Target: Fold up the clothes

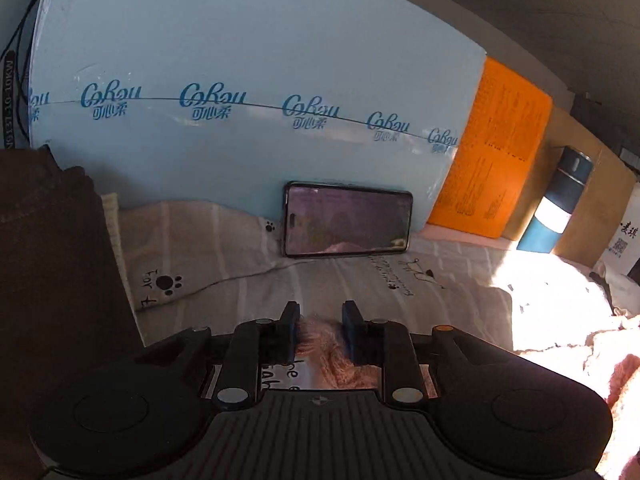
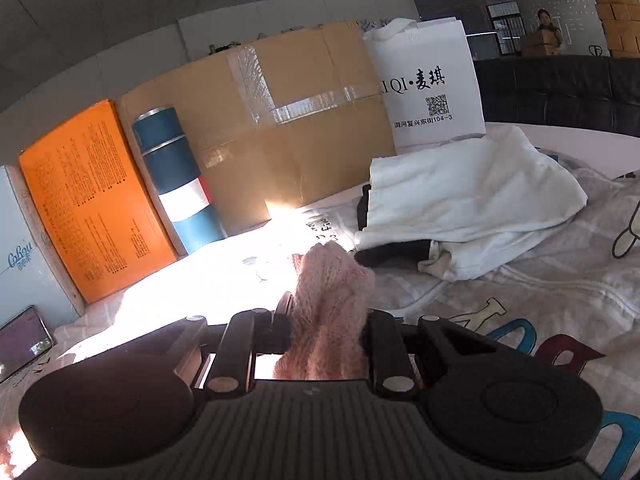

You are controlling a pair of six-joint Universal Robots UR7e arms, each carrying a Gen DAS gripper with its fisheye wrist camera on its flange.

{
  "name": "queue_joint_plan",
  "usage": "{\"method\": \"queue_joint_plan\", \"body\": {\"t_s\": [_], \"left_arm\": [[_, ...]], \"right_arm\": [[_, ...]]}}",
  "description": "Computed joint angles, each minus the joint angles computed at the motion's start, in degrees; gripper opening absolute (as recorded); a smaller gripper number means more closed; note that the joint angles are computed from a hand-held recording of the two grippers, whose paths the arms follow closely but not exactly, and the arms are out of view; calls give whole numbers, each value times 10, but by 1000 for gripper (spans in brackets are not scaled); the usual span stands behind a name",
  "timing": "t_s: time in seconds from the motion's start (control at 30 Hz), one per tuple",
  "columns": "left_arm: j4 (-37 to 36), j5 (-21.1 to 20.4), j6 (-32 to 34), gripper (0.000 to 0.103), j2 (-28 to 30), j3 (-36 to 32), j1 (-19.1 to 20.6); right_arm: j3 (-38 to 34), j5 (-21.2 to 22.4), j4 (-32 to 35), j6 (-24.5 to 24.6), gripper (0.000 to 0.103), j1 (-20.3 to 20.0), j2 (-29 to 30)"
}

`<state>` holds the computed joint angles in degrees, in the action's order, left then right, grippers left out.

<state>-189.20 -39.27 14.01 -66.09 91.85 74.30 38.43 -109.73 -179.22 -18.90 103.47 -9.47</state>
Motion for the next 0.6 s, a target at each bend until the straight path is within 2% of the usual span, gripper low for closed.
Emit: {"method": "queue_joint_plan", "body": {"t_s": [0.1,0.2,0.23,0.27,0.33,0.4,0.5,0.53,0.6], "left_arm": [[-49,32,26,23,21,-21,8],[-134,51,88,25,38,-33,8],[-165,56,108,33,40,-35,6],[-177,54,117,46,37,-30,5],[-159,39,105,63,17,-7,2],[-131,20,97,65,-5,18,-1],[-75,-31,135,76,-45,68,-8],[-68,-38,152,80,-54,81,-11],[-56,-32,180,82,-67,104,-19]], "right_arm": [[-9,-5,0,-7,18,-1,8],[-11,-10,-9,-22,20,0,14],[-10,-9,-10,-23,20,0,14],[-9,-8,-11,-24,21,-1,14],[-6,-3,-12,-20,23,-2,11],[-3,-1,-11,-15,27,-3,9],[-2,1,-7,-10,28,-3,8],[-1,2,-8,-11,29,-3,8],[-1,3,-8,-12,29,-3,8]]}}
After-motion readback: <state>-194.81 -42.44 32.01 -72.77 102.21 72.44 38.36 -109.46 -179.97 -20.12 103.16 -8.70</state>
